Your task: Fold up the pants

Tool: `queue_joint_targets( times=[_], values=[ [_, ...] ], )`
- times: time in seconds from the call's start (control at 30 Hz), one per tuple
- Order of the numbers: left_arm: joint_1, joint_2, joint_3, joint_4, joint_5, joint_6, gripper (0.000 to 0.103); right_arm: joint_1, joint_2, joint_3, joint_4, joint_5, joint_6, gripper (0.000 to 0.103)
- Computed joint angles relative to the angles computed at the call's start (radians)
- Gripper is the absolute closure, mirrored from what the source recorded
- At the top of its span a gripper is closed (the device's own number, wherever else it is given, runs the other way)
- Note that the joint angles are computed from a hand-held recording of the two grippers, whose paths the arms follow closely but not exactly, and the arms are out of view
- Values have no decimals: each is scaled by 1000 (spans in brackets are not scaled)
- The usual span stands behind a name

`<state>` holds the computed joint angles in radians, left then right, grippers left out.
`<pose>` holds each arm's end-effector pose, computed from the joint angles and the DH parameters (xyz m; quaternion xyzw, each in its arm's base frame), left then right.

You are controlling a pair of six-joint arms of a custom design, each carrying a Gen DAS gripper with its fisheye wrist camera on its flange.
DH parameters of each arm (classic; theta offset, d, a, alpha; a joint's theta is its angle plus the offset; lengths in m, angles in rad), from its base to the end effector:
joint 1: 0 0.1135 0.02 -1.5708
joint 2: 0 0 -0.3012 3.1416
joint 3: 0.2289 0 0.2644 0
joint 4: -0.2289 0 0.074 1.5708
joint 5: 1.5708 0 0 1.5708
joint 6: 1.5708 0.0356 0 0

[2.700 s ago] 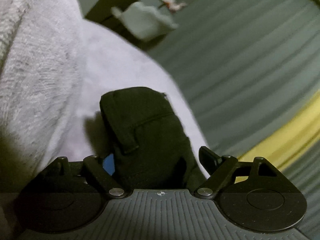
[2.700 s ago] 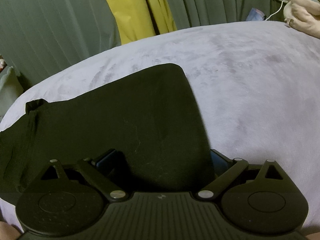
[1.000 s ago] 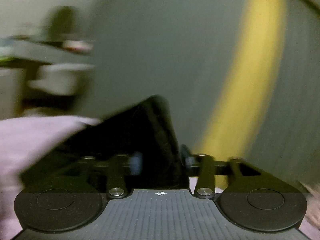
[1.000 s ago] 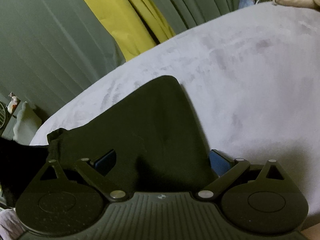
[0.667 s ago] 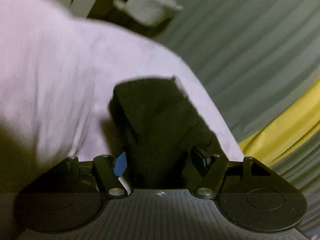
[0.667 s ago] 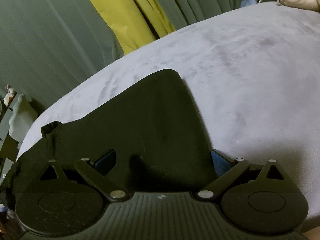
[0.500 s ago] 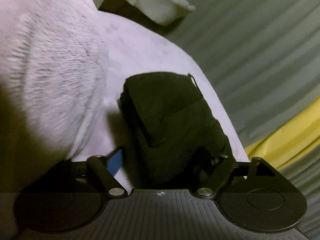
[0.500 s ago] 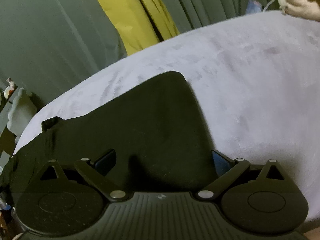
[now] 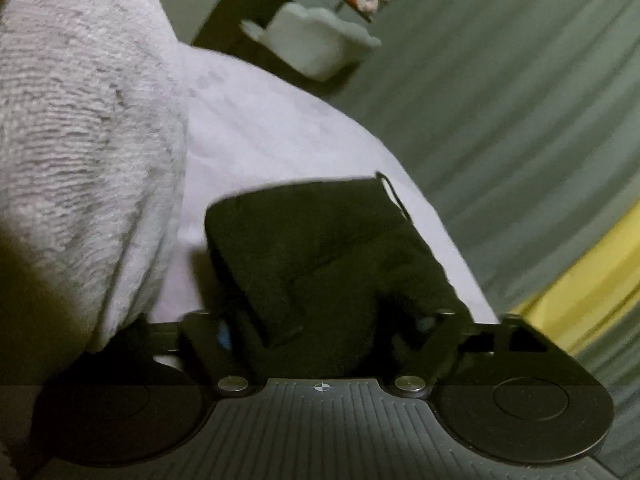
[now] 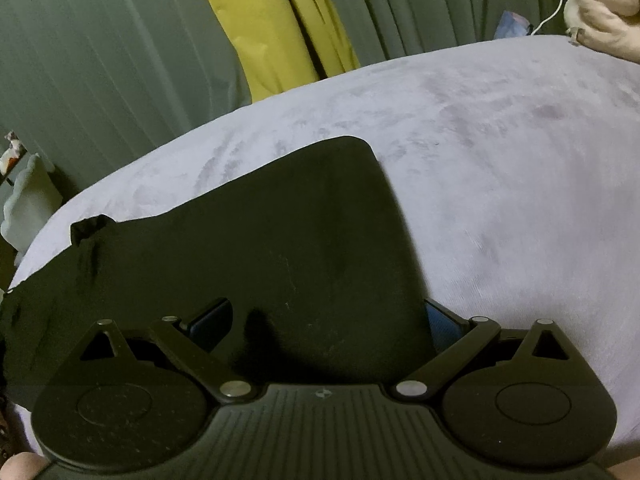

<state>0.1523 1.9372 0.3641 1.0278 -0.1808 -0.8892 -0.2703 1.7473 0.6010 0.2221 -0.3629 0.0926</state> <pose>0.2763 0.0489 0.0805 -0.4702 0.7308 -0.1026 0.4841 0.2908 -0.0675 0.1145 0.1119 0.9277 0.1427 0.3264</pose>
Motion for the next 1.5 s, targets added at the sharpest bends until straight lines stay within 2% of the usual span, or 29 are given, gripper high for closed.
queue_joint_targets(
  times=[0.03,0.1,0.17,0.2,0.3,0.43,0.57,0.73,0.87,0.93,0.97,1.0,1.1,1.2,1.3,1.37,1.5],
  values=[
    [-8,-21,-9,-10,-8,-13,24,1,1,0,1,2,0,4],
    [-17,-70,-32,-38,-26,-32,44,0,-3,0,-2,2,-2,4],
    [19,-72,-37,-1,26,-28,58,-8,-12,-7,3,-12,-2,4],
    [24,-92,-55,21,44,-18,62,-13,-15,-10,6,-21,0,4],
    [11,-181,-16,-69,37,42,72,-15,-13,-6,-2,-21,0,4],
    [-88,-309,39,-178,-37,156,77,-21,-12,-4,3,-34,9,4],
    [-284,-391,128,-247,-165,373,79,-40,-24,-15,14,-64,28,4],
    [-578,-348,299,-328,-281,599,79,-66,-29,-30,49,-107,62,4],
    [-762,-178,456,-391,-335,707,75,-112,-40,-49,83,-173,97,4],
    [-817,-93,524,-446,-294,682,55,-142,-52,-62,98,-214,111,4],
    [-836,-60,541,-451,-254,656,34,-152,-60,-70,109,-228,118,4],
    [-853,-23,564,-464,-217,636,17,-164,-65,-77,121,-246,121,4],
    [-894,23,596,-517,-191,613,16,-192,-80,-89,133,-289,121,4],
    [-900,-8,566,-565,-163,616,13,-209,-82,-87,120,-324,117,4],
    [-897,-72,496,-571,-267,621,7,-222,-67,-68,85,-383,112,4],
    [-871,-101,458,-582,-354,576,6,-222,-45,-45,58,-437,116,4],
    [-789,-99,429,-673,-509,310,6,-176,-1,7,0,-487,112,4]
  ],
)
